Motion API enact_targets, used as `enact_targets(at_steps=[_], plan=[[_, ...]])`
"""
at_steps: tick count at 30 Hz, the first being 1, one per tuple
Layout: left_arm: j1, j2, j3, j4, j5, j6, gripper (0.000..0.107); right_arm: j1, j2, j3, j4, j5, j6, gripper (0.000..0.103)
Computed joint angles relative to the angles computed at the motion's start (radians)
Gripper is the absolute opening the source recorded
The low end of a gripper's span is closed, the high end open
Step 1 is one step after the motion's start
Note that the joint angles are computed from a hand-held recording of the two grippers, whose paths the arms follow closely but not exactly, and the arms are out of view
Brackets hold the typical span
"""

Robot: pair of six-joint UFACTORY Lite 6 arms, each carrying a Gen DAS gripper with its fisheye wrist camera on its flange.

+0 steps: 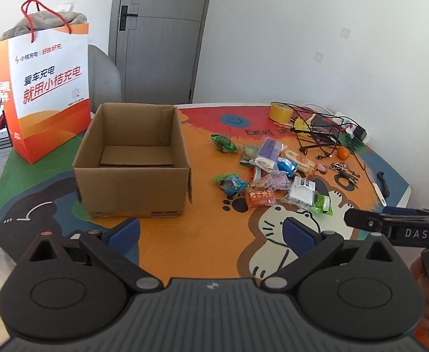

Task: Organize snacks
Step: 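Grasp the green candy pack with the right tool while the left tool grasps the orange biscuit pack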

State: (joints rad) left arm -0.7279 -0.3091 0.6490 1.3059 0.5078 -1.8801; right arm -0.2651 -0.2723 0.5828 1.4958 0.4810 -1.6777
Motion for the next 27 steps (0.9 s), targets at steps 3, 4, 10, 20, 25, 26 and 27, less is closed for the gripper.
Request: enact_targets(at_steps=[3, 4, 10, 20, 25, 26, 27], plan=[[-0.008, 0.050, 0.013, 0.113, 0.020, -0.122, 0.102, -0.035, 0.057, -0.002, 0.103, 0.024, -0.117, 0.103], [-0.009, 0.073, 0.024, 0.145, 0.023, -0.152, 0.102, -0.053, 0.078, -0.002, 0.140, 0.048, -0.160, 0.103], [0.027, 0.214, 0.108, 0.298, -0.026, -0.304, 0.102, -0.095, 0.217, 0.036, 0.330, 0.088, -0.358, 0.103], [0.082, 0.409, 0.237, 0.518, -0.102, -0.534, 0.099, -0.137, 0.410, 0.122, 0.468, 0.133, -0.505, 0.093], [0.093, 0.522, 0.320, 0.607, -0.129, -0.604, 0.094, -0.150, 0.514, 0.185, 0.510, 0.145, -0.527, 0.081], [0.093, 0.547, 0.339, 0.617, -0.130, -0.610, 0.092, -0.153, 0.535, 0.200, 0.512, 0.148, -0.526, 0.077], [0.095, 0.573, 0.360, 0.622, -0.133, -0.615, 0.090, -0.156, 0.554, 0.213, 0.511, 0.153, -0.521, 0.073]])
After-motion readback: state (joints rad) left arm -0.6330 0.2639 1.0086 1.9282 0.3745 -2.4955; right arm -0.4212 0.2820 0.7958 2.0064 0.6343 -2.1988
